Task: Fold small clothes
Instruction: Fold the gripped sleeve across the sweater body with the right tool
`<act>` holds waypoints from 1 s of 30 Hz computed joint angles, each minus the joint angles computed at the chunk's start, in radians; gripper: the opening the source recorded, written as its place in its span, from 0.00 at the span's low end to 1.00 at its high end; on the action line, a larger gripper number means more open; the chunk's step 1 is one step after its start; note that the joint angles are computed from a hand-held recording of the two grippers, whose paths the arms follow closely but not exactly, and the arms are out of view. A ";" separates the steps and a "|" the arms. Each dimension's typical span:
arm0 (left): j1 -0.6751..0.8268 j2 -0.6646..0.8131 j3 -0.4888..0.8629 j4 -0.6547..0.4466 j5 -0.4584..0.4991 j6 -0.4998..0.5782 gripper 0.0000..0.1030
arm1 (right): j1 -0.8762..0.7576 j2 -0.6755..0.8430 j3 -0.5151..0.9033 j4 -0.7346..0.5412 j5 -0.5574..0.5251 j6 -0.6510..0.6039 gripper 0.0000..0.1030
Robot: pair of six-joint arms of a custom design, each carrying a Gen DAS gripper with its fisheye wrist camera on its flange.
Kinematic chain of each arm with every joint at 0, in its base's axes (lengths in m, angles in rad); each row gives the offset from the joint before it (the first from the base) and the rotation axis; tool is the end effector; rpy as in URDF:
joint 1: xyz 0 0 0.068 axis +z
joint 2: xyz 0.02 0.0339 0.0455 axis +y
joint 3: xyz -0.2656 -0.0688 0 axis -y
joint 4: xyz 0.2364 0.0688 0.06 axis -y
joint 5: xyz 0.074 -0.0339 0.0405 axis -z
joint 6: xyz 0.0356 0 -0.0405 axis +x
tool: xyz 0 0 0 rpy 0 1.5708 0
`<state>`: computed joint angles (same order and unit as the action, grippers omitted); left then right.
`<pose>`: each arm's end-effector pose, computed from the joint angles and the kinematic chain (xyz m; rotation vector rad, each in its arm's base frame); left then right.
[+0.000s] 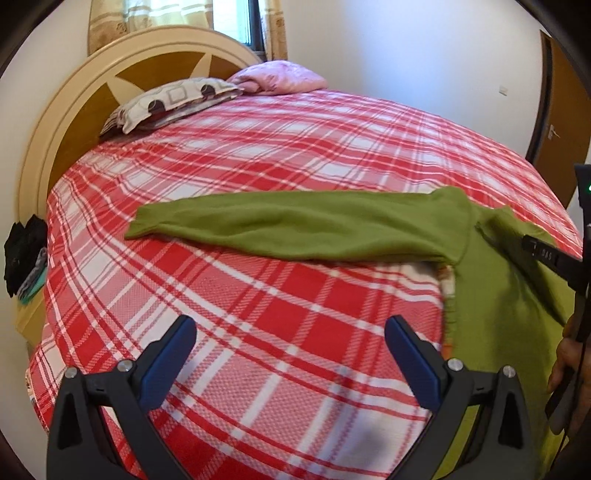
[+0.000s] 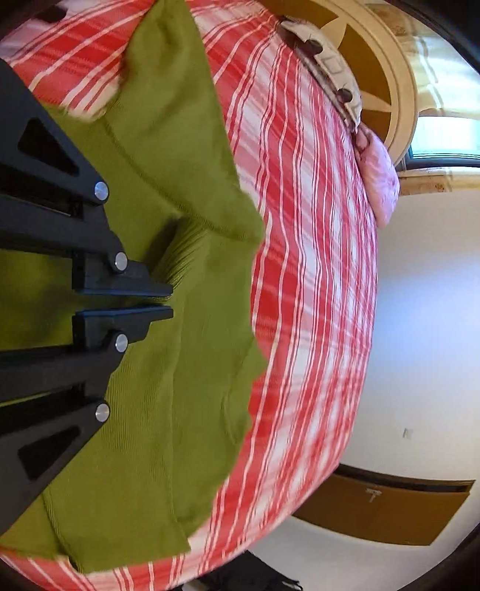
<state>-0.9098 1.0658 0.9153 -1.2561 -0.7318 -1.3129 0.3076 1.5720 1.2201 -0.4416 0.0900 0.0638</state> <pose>0.1113 -0.1043 0.2707 -0.5561 2.3426 0.2314 0.3247 0.0998 0.2759 -0.2439 2.3488 0.0740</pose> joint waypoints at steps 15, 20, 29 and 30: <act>0.104 -0.072 -0.078 0.066 0.025 0.096 1.00 | -0.209 0.103 0.034 -0.016 -0.337 0.213 0.05; 0.126 -0.084 -0.087 0.048 0.030 0.088 1.00 | -0.057 0.039 -0.115 0.130 -0.363 0.271 0.06; 0.229 -0.182 -0.112 0.004 0.047 0.142 1.00 | -0.057 -0.204 -0.216 0.160 -0.455 0.346 0.06; 0.261 -0.206 -0.118 -0.001 0.046 0.159 1.00 | -0.056 -0.288 -0.253 0.173 -0.415 0.333 0.06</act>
<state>-0.6489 0.8603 0.7970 -1.2573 -0.6856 -1.1536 0.2521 1.2839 0.9667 -0.2685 -0.3251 0.3971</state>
